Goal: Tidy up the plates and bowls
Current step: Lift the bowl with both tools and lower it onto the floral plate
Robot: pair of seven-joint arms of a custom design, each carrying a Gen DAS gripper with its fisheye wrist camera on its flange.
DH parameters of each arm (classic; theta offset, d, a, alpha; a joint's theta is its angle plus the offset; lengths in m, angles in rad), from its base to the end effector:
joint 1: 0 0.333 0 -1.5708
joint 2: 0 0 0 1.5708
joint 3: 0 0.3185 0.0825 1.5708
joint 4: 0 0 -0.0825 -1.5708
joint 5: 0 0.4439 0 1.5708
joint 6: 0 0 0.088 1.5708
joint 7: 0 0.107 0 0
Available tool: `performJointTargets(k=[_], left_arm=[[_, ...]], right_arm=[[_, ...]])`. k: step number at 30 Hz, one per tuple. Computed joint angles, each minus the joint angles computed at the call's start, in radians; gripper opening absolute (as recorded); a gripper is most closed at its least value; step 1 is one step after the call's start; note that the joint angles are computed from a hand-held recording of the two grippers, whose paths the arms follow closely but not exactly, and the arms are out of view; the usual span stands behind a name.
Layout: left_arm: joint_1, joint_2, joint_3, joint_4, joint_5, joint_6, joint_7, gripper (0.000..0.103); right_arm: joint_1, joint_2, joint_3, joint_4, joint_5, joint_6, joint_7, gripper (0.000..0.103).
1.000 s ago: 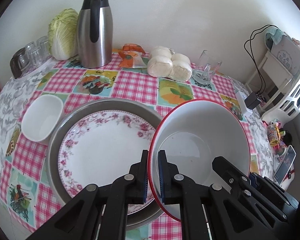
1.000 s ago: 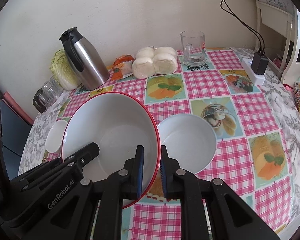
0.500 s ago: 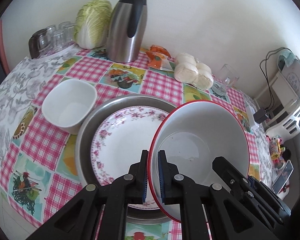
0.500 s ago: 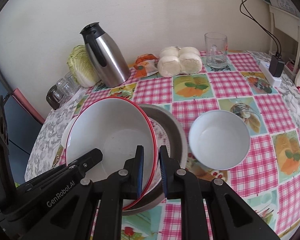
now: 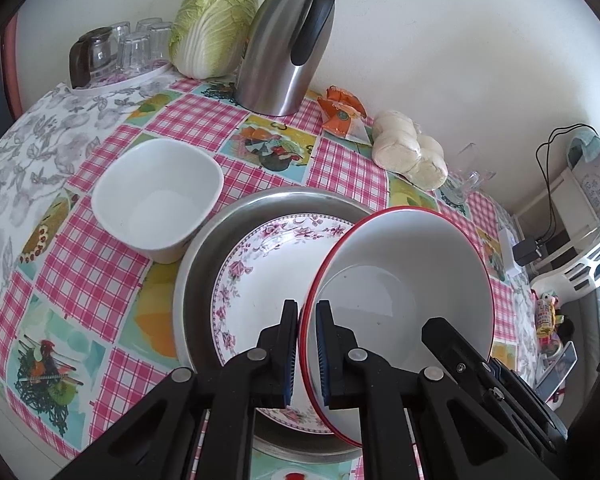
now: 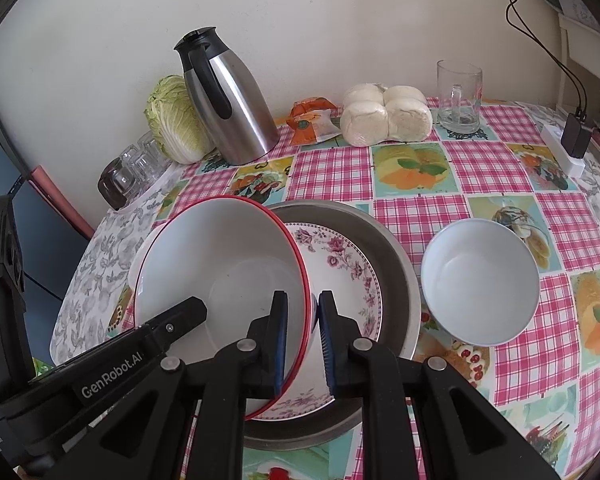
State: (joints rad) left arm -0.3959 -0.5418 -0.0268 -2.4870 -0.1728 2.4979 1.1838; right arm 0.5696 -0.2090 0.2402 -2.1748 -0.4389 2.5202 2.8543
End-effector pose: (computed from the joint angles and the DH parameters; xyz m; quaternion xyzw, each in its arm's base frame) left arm 0.4387 -0.1969 0.5178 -0.7034 0.6537 -0.2756 0.0440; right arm 0.3982 0.4328 0.5177 -0.6074 0.7251 -0.1199 0.3016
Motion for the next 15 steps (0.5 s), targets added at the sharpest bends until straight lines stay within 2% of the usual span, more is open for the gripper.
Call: performJointTargets(k=[15], left_arm=[[0.018,0.055,0.012,0.02,-0.041,-0.007,0.036,0.011]], right_arm=[[0.003,0.075,-0.007,0.054,0.021,-0.018,-0.004,0.018]])
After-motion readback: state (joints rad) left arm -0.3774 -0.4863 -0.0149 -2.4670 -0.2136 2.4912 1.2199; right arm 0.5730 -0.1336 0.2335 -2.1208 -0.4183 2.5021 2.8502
